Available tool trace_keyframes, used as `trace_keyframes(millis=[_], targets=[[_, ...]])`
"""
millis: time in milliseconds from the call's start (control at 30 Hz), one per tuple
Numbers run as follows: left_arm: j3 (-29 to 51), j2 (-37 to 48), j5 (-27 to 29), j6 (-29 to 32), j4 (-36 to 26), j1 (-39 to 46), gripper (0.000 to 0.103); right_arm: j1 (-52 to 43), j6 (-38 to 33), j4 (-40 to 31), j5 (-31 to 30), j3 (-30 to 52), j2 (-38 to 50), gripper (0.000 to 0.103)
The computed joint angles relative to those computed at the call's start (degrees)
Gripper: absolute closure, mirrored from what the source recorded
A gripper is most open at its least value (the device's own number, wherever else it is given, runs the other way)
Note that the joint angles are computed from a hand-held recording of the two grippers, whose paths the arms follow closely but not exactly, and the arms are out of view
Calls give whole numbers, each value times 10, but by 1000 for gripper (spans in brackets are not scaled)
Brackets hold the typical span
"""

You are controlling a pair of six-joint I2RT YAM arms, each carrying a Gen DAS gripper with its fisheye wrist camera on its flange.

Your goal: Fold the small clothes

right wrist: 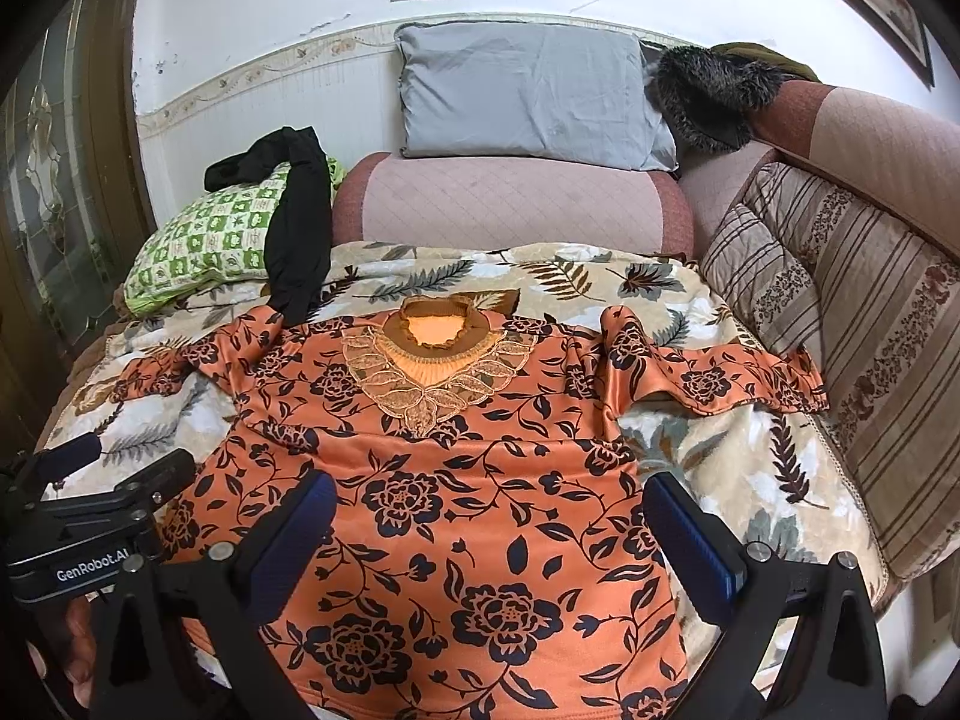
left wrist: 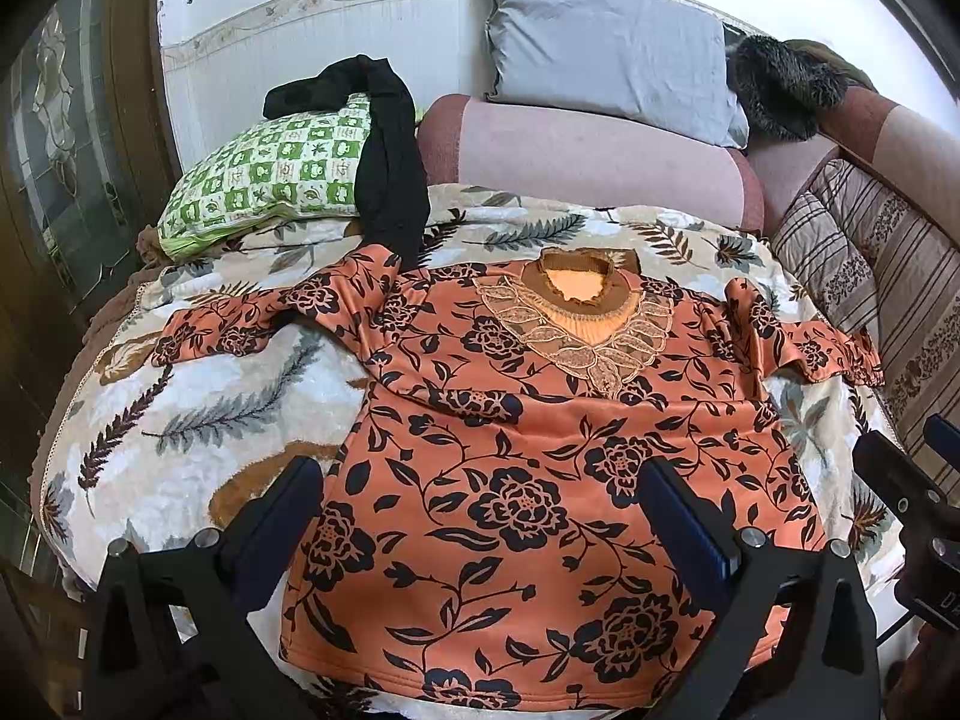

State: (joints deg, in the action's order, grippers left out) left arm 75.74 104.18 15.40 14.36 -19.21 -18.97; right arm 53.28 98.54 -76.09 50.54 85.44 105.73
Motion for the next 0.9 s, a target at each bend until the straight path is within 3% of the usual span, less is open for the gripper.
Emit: trace_keyframes(millis=[900], targets=[[39, 45, -6, -1, -15, -8, 0, -25, -50, 70, -14, -39, -16, 0]])
